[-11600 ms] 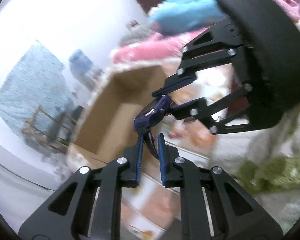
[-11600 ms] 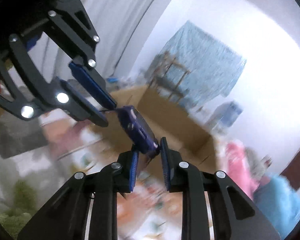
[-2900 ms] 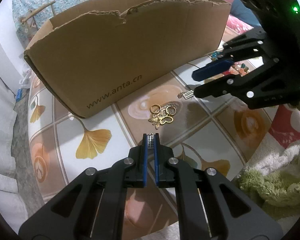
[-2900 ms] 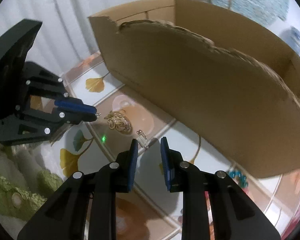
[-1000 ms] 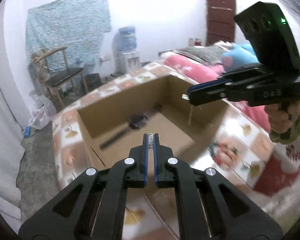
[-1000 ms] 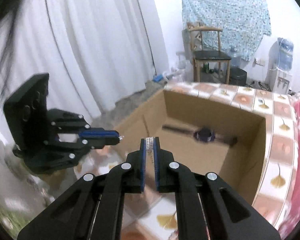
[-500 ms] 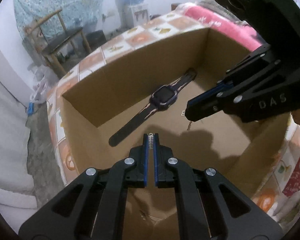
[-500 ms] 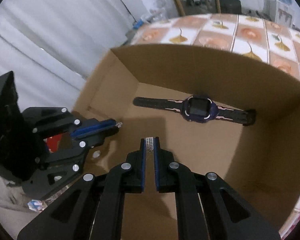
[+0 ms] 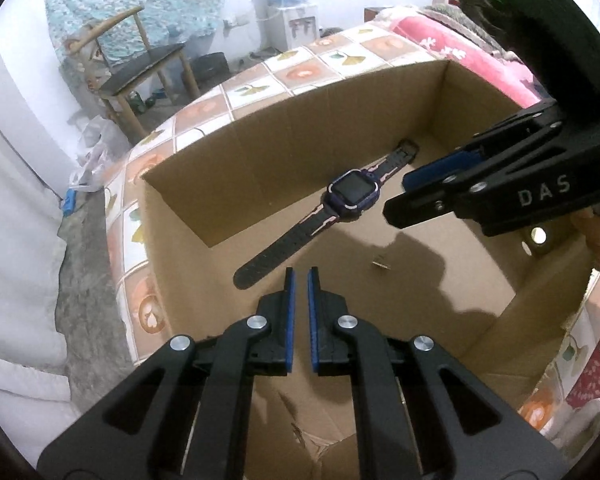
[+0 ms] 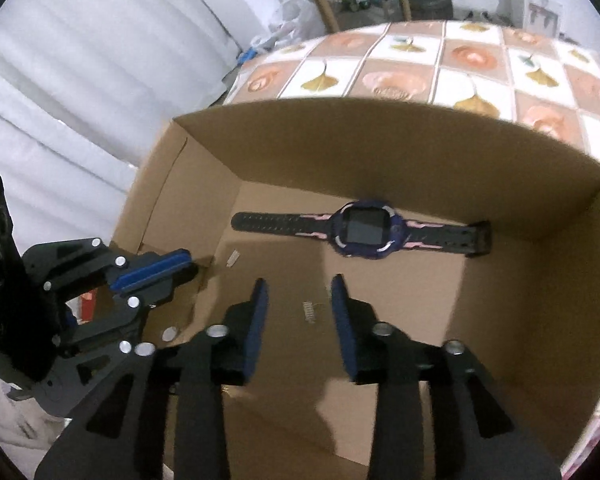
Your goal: Organize jewelry
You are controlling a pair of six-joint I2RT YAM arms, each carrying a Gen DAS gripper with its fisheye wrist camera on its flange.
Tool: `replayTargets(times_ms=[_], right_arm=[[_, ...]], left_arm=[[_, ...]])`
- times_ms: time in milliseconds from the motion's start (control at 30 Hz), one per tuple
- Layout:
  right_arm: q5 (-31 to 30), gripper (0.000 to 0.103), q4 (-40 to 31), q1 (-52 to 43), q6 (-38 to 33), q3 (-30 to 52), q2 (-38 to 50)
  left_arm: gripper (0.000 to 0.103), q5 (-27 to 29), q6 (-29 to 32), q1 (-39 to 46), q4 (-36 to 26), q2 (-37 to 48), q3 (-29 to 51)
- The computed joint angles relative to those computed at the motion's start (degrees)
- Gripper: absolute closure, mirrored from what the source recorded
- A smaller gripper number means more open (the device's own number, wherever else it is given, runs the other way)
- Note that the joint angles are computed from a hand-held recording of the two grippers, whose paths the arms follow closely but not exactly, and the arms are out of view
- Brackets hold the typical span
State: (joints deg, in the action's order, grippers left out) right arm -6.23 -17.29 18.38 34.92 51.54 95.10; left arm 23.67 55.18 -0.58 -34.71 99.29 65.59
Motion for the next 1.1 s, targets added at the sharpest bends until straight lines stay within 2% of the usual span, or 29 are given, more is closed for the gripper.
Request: replayTargets(times_ms=[67, 100, 233, 333, 400, 600, 667, 800, 900, 1033, 1100], right_arm=[[1.8, 0.066, -0.1, 0.6, 0.7, -1.5, -2.6], [2.3, 0.066, 0.1, 0.6, 0.8, -1.8, -3.2], [6.2, 0.066, -0.4, 2.1, 3.1, -5.7, -10.5], [9.2, 0.066, -1.3, 4.1, 5.1, -8.6, -16.7], [12.7, 0.066, -2.7, 6.7, 7.2, -11.0, -22.1], [22.5, 0.066, -6.4, 16.3, 14.9, -15.6, -33.0], [27.6, 0.066, -8.3, 21.8, 18.7, -16.7, -35.9], [36.1, 0.066, -11.4, 32.4, 26.7, -18.1, -38.1], [41.8, 0.066, -13.2, 41.7, 34.8, -18.8, -36.5], [43.3, 0.066, -10.6, 50.1, 43.7, -21.0, -31.3], [42.3, 0.066, -8.5, 51.8, 45.7, -21.5, -27.7]], left_arm=[[0.094, 1.3, 0.0, 1.1, -0.8, -0.8, 0.0], [0.088, 1.8, 0.0, 1.5, -0.7, -1.6, -0.4], [0.082, 5.5, 0.8, 4.8, -1.0, -5.5, -1.9], [0.072, 8.8, 1.5, 8.0, -2.6, -7.9, -2.2], [0.066, 11.3, 2.3, 10.8, -3.5, -10.1, -2.7], [0.058, 17.6, 6.6, 18.5, -8.4, -14.3, -4.0], [0.056, 19.2, 8.3, 20.7, -9.9, -15.2, -4.7], [0.052, 21.2, 12.5, 25.0, -12.2, -16.5, -6.8], [0.052, 21.5, 16.2, 28.1, -14.1, -16.1, -8.4], [0.052, 20.0, 22.7, 32.1, -16.1, -14.7, -11.4], [0.052, 18.2, 25.2, 32.8, -15.9, -14.2, -13.9]])
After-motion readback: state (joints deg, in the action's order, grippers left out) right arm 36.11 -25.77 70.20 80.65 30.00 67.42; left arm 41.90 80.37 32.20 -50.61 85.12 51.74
